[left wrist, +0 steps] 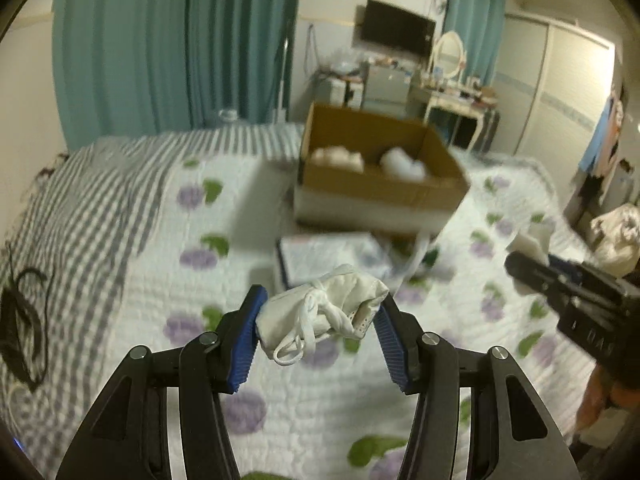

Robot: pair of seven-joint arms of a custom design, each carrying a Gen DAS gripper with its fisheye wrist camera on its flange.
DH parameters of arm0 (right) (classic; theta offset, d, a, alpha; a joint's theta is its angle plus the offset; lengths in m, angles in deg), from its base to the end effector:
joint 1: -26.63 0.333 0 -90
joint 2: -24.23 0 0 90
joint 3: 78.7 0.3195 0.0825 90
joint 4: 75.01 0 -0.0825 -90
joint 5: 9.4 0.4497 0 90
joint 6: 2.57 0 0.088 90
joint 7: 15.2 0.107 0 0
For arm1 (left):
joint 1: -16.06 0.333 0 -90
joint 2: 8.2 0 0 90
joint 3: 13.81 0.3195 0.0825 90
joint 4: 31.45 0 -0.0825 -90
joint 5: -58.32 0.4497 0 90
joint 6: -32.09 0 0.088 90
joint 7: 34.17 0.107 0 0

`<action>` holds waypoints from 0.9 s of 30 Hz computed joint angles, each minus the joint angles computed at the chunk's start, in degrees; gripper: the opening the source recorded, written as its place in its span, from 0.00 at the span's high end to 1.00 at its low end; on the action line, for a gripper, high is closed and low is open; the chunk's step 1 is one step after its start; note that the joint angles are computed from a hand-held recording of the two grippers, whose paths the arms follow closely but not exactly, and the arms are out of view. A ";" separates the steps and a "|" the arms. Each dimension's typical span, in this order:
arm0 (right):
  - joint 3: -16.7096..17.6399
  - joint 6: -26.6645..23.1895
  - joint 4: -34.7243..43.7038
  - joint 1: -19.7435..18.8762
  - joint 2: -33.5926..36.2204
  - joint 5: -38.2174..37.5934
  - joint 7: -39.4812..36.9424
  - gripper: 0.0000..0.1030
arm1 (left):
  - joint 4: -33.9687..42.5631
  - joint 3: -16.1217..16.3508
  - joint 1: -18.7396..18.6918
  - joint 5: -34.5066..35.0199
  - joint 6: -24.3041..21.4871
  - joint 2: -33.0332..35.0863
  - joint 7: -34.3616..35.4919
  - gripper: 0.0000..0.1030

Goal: Organize soft objects
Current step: 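Carry the plastic piece and mask over the box and open both tools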

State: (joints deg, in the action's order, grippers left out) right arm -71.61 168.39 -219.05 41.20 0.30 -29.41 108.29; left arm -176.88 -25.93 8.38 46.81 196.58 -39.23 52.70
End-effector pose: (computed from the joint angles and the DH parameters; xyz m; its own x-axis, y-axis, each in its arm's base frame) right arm 0.4672 0.2145 0.4984 0.1743 -0.9793 -0.1033 -0.6297 -0.0302 -0.7763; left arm 0.4622 -0.1620 0.5317 -0.1933 -0.9744 0.1151 -0.6552 0.0408 -0.7544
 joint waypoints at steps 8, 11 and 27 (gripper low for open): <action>-0.82 0.63 7.62 -0.09 0.87 -0.72 -4.49 0.69 | 11.27 -1.49 2.85 3.67 3.43 5.73 0.83 0.49; -1.72 0.70 12.20 0.09 3.33 -0.10 -6.53 0.69 | 16.31 -7.08 9.45 10.83 6.26 9.25 -3.08 0.49; -3.13 -2.67 41.35 -2.16 31.53 16.96 -23.97 0.69 | 46.20 -11.50 12.07 37.90 -1.21 42.95 -16.18 0.49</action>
State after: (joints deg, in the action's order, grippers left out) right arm -74.75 165.72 -177.70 39.04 31.83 -12.45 84.32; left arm -130.68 -37.43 20.45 84.71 195.37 3.73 36.51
